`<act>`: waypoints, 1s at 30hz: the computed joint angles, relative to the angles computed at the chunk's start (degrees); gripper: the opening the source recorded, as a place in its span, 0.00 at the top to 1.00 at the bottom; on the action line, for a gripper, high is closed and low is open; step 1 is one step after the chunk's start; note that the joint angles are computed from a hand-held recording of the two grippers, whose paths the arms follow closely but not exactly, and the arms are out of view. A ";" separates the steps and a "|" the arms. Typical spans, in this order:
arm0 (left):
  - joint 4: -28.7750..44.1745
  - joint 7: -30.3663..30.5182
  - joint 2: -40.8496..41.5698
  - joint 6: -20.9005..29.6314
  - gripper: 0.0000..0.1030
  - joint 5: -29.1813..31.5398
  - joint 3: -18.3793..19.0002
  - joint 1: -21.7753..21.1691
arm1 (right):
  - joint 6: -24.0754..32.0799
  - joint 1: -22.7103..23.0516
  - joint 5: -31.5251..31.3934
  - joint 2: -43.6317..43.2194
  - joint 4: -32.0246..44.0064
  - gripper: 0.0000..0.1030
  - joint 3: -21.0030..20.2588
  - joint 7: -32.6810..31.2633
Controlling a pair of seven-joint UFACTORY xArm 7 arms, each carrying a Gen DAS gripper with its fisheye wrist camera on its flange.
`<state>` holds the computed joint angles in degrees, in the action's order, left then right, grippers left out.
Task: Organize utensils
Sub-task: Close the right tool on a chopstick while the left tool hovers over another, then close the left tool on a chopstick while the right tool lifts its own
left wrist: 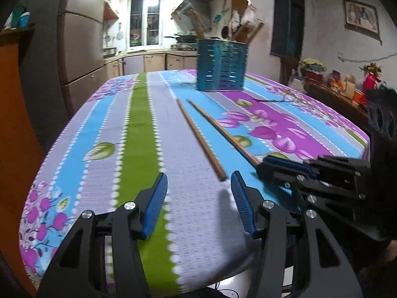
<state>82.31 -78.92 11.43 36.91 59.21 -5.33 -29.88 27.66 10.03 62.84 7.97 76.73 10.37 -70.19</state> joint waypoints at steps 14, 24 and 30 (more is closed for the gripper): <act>5.98 -2.80 6.38 -1.91 0.72 5.19 4.04 -3.84 | 5.61 -3.53 4.99 2.63 3.00 0.90 -0.11 -5.89; 5.05 -11.92 6.09 1.19 0.80 13.35 3.68 -4.60 | 5.33 -3.31 6.73 3.02 3.24 0.89 -0.08 -9.25; 5.45 -13.20 6.48 3.36 0.80 15.27 3.17 -4.88 | 4.71 -3.31 7.95 3.20 3.24 0.88 0.12 -10.70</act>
